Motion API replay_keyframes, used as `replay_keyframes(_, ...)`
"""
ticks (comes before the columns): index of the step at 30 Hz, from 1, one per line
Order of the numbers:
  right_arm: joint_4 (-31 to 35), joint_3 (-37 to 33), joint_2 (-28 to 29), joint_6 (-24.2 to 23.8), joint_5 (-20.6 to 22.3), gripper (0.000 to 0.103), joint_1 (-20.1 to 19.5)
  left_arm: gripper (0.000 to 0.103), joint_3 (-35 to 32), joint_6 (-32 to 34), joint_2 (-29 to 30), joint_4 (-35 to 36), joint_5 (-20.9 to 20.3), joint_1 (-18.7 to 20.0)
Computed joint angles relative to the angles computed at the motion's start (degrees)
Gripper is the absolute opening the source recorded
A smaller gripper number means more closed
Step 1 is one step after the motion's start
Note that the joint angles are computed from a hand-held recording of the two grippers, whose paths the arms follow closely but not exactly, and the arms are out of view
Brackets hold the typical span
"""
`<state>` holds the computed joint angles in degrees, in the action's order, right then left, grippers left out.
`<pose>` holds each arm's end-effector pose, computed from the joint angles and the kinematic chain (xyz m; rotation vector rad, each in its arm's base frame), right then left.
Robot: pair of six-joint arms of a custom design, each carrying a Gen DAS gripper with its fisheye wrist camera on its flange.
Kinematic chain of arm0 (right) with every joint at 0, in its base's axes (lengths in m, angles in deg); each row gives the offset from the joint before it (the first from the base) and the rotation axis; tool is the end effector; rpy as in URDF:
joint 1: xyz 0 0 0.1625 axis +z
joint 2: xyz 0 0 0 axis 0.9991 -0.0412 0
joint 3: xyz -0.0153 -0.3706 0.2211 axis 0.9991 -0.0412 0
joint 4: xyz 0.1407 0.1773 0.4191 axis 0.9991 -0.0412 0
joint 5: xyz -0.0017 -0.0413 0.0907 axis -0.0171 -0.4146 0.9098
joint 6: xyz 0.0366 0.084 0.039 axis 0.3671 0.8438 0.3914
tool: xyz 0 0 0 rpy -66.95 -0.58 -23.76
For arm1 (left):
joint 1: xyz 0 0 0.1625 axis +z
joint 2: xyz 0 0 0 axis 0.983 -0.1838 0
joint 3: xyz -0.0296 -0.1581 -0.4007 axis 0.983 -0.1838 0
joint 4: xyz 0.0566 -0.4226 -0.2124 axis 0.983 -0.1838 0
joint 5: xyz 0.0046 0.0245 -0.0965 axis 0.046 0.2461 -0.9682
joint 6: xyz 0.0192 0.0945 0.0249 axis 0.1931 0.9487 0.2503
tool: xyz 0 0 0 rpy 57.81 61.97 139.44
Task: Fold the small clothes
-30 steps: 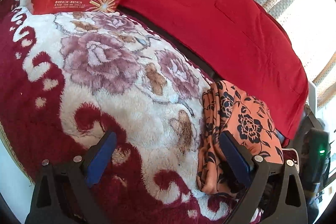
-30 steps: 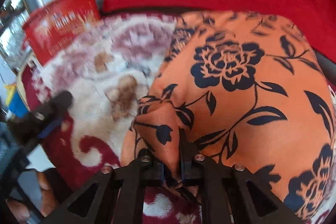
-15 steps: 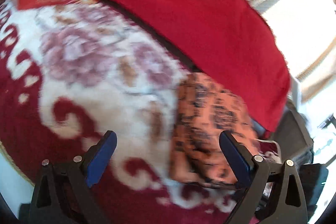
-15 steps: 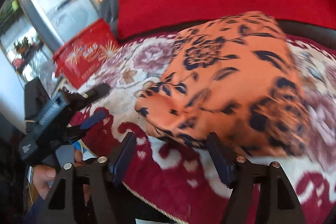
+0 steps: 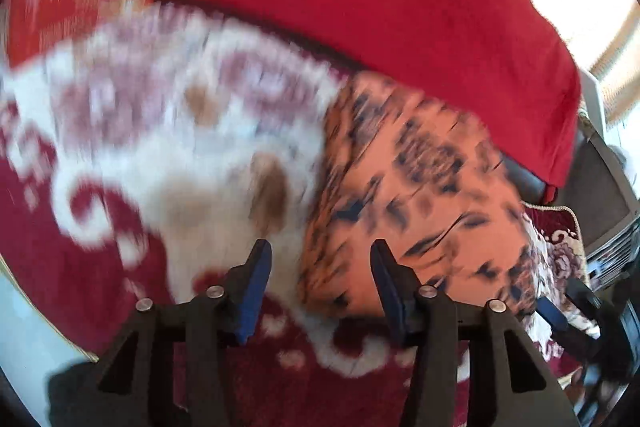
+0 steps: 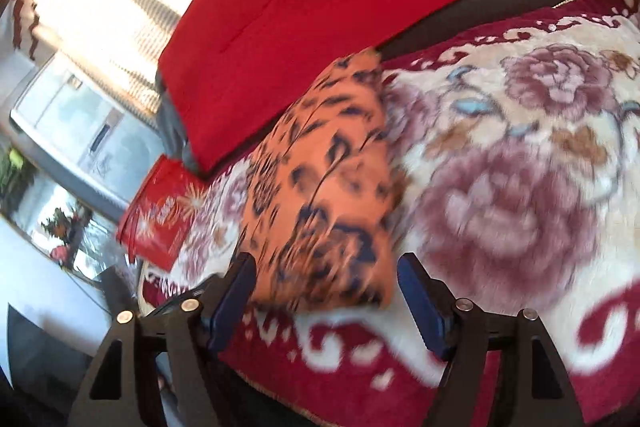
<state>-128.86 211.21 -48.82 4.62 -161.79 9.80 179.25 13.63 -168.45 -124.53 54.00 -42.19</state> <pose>0.1969 -0.4949 0.2114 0.3078 -2.9983 0.8636 -0.1793 -0.4058 0.2622 -0.0931 2.4437 -1.1273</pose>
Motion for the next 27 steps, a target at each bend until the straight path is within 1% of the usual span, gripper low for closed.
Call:
replay_keyframes(1, 1.5, -1.9, 0.9, 0.5, 1.9, 0.077, -1.0, 0.066, -1.0, 2.7, 1.8, -2.3, 1.8, -1.2)
replay_keyframes(3, 5.2, -6.6, 4.1, 2.3, 5.1, 0.077, -2.7, 0.078, -2.8, 9.6, 6.0, -9.5, 3.3, -1.4)
replay_keyframes(5, 7.5, -10.6, 7.4, 4.0, 6.9, 0.077, -3.5, 0.079, -4.7, 14.9, 10.4, -13.5, 4.0, -0.7)
replay_keyframes(7, 11.8, -15.7, 11.6, 6.2, 8.0, 0.077, -4.1, 0.079, -6.9, 16.7, 14.0, -13.8, 3.2, 1.3)
replay_keyframes(8, 13.6, -17.6, 13.4, 6.7, 8.5, 0.078, -4.2, 0.079, -8.2, 16.3, 15.8, -12.4, 2.3, 2.7)
replay_keyframes(9, 16.8, -19.3, 14.4, 6.5, 9.4, 0.078, -4.4, 0.079, -9.6, 14.5, 17.2, -8.6, 1.1, 4.3)
replay_keyframes(10, 20.0, -21.3, 16.7, 5.6, 9.6, 0.077, -4.3, 0.080, -10.8, 12.9, 18.5, -5.4, -0.3, 5.9)
replay_keyframes(11, 20.7, -22.0, 17.4, 4.9, 7.9, 0.065, -3.7, 0.081, -10.9, 12.5, 19.3, -4.6, 0.2, 6.5)
replay_keyframes(12, 19.1, -21.8, 17.3, 3.7, 4.3, 0.049, -2.2, 0.081, -10.4, 13.3, 19.4, -6.0, 1.0, 6.3)
replay_keyframes(13, 16.5, -20.7, 16.6, 3.0, 2.4, 0.042, -1.1, 0.081, -10.2, 13.3, 18.7, -5.0, 1.2, 5.7)
replay_keyframes(14, 14.1, -19.8, 16.0, 1.4, -0.4, 0.040, 0.4, 0.081, -10.4, 12.6, 17.9, -3.6, 0.8, 5.3)
replay_keyframes(15, 11.4, -19.0, 16.1, -0.9, -5.1, 0.039, 2.1, 0.080, -10.5, 11.3, 17.2, -2.5, 0.4, 4.8)
replay_keyframes(16, 11.1, -19.0, 16.7, -0.9, -7.3, 0.039, 2.5, 0.080, -10.3, 11.1, 16.4, -3.7, 0.0, 4.3)
replay_keyframes(17, 11.5, -19.0, 17.2, -0.4, -7.4, 0.039, 2.0, 0.080, -10.1, 12.5, 16.0, -7.2, -0.9, 3.7)
replay_keyframes(18, 10.3, -18.2, 16.9, 0.3, -5.1, 0.042, 0.9, 0.080, -10.0, 15.1, 17.0, -11.7, -1.5, 3.6)
replay_keyframes(19, 9.9, -17.8, 16.5, 0.3, -3.3, 0.044, 0.3, 0.081, -10.2, 17.8, 18.3, -15.1, -1.0, 3.1)
replay_keyframes(20, 9.9, -17.5, 16.1, 0.8, -2.9, 0.056, 0.1, 0.081, -10.6, 19.9, 19.7, -16.4, -0.8, 3.2)
replay_keyframes(21, 10.1, -17.3, 15.7, 1.3, -3.1, 0.067, 0.0, 0.081, -11.7, 20.8, 21.4, -15.3, -1.4, 4.0)
replay_keyframes(22, 10.6, -17.1, 15.0, 2.0, -2.2, 0.068, -0.4, 0.081, -12.9, 20.4, 23.0, -11.8, -2.9, 5.5)
replay_keyframes(23, 11.0, -16.9, 14.0, 2.8, 1.0, 0.068, -1.3, 0.083, -13.3, 19.6, 24.5, -10.7, -3.6, 6.8)
replay_keyframes(25, 10.7, -17.4, 13.4, 4.8, 5.7, 0.074, -2.9, 0.083, -12.3, 20.5, 24.6, -12.8, -1.8, 6.1)
replay_keyframes(26, 10.1, -17.9, 13.5, 5.9, 6.4, 0.080, -3.4, 0.083, -12.5, 20.6, 24.4, -11.8, -1.7, 5.9)
replay_keyframes(27, 10.6, -19.8, 14.8, 7.4, 5.4, 0.083, -3.4, 0.083, -12.5, 20.5, 24.3, -11.7, -2.0, 6.0)
